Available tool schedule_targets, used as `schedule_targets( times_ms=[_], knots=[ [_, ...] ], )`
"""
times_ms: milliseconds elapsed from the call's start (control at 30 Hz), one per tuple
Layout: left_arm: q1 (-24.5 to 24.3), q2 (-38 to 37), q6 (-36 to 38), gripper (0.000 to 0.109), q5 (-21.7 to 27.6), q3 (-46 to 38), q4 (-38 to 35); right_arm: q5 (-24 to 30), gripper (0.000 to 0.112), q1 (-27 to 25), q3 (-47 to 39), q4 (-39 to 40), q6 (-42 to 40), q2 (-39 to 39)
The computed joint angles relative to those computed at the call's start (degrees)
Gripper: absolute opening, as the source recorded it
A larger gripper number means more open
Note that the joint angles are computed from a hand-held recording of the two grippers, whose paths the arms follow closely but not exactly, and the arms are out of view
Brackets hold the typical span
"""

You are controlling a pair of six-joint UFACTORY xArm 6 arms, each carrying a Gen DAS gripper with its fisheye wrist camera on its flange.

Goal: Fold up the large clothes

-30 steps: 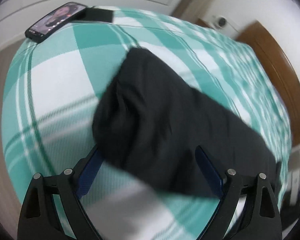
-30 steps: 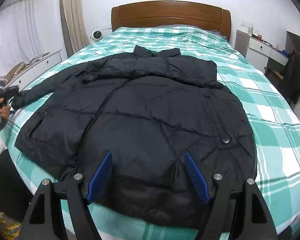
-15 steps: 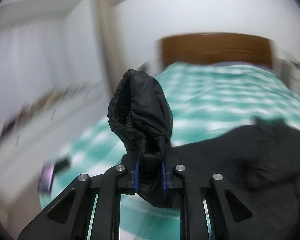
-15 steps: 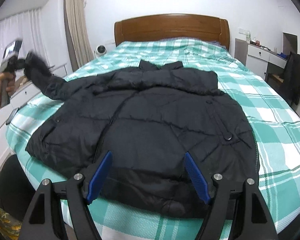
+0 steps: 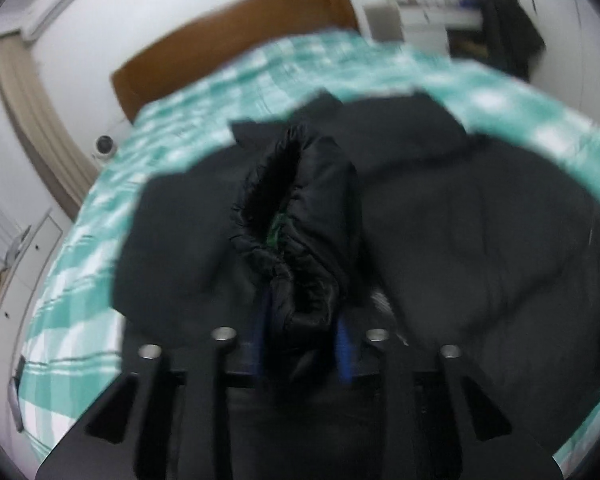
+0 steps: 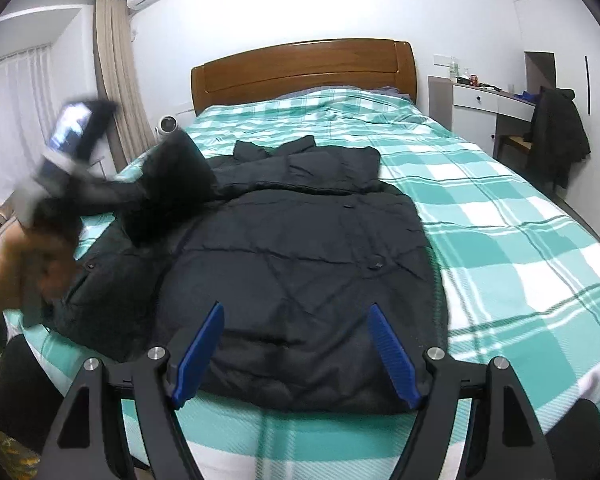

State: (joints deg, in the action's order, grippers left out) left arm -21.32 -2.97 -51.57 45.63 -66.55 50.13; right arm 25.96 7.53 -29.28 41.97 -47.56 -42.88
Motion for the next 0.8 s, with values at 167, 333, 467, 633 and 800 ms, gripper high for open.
schedule_targets(
  times_ms=[167, 333, 467, 633, 800],
  knots=[
    [-3.1, -6.32, -3.29, 0.09, -1.69, 6.54, 0.93, 2.56, 0.077, -1.43, -0.76, -1.39, 1.8, 0.04],
    [-2.28, -16.62, -5.79, 0.092, -1.31, 14.67, -4.02, 7.57, 0.078, 0.13, -6.9, 3.01, 0.9, 5.29],
    [-0.86, -24.0, -11.15, 0.092, 1.14, 20.75, -5.97, 17.63, 0.081, 1.77, -17.32, 9.07, 1.31, 15.71],
    [2.18, -30.39, -14.55, 0.092, 1.4, 27.28, -8.7, 28.96, 0.086, 4.39, -30.42, 15.3, 8.07, 30.99],
    [2.74, -34.3, -16.3, 0.092, 3.24, 30.84, -9.16, 20.52, 0.083, 12.16, -35.72, 1.1, 18.49, 39.66]
  ],
)
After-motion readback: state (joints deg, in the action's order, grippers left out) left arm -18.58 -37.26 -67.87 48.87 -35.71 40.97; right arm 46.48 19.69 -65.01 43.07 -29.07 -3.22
